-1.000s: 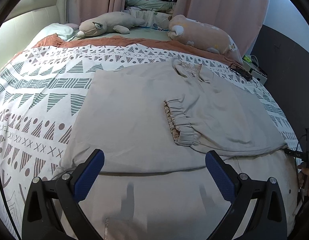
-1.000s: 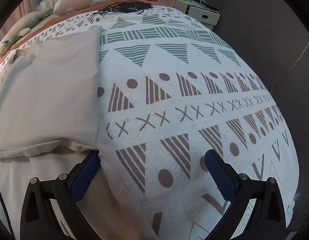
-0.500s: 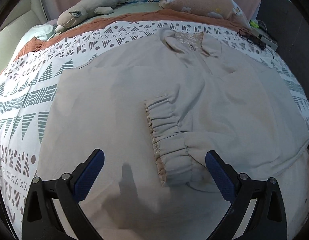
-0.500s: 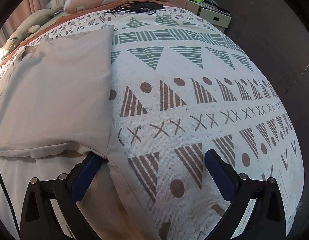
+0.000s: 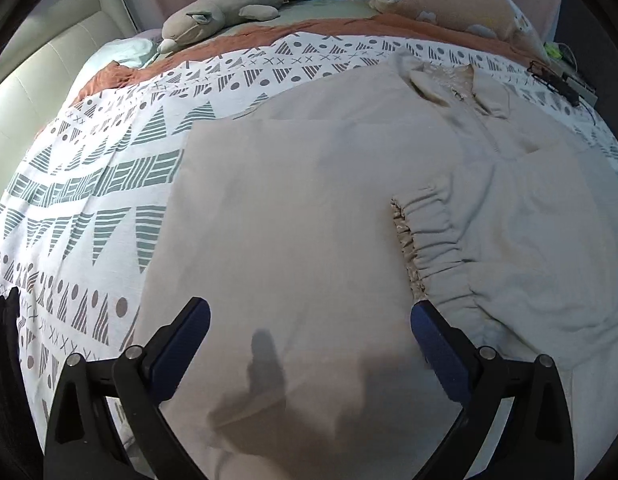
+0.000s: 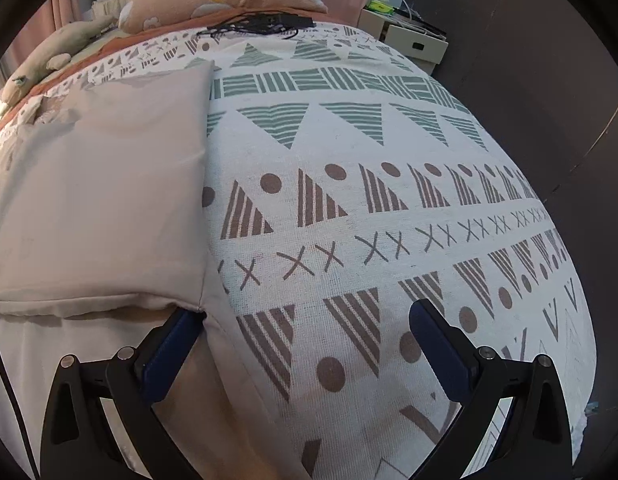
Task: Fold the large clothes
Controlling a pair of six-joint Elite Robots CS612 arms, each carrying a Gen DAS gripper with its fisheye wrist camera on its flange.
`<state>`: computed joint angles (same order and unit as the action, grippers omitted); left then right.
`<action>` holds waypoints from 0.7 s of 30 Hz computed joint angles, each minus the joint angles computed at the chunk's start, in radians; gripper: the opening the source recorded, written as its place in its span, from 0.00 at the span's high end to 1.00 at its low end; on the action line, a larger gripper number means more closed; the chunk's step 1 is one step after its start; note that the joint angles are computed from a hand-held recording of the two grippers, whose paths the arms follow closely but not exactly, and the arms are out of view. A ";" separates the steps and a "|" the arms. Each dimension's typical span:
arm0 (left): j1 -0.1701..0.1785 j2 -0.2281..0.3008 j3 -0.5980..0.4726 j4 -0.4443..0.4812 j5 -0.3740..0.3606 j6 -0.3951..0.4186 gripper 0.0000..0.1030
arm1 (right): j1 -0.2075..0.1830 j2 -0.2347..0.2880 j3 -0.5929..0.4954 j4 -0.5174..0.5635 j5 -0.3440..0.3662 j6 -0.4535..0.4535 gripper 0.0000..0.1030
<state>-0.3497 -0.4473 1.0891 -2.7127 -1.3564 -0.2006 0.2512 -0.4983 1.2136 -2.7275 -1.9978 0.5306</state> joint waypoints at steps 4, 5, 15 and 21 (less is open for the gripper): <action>0.002 -0.065 0.115 -0.128 -0.040 0.027 0.00 | 0.002 -0.053 0.101 -0.134 0.048 0.014 0.00; 0.001 -0.085 0.147 -0.155 -0.044 0.032 0.00 | 0.003 -0.067 0.132 -0.183 0.061 0.019 0.00; 0.016 -0.250 0.413 -0.347 -0.093 0.036 0.00 | 0.038 -0.176 0.374 -0.464 0.029 0.055 0.00; 0.028 -0.336 0.561 -0.431 -0.070 0.024 0.00 | 0.046 -0.230 0.480 -0.517 0.082 0.066 0.00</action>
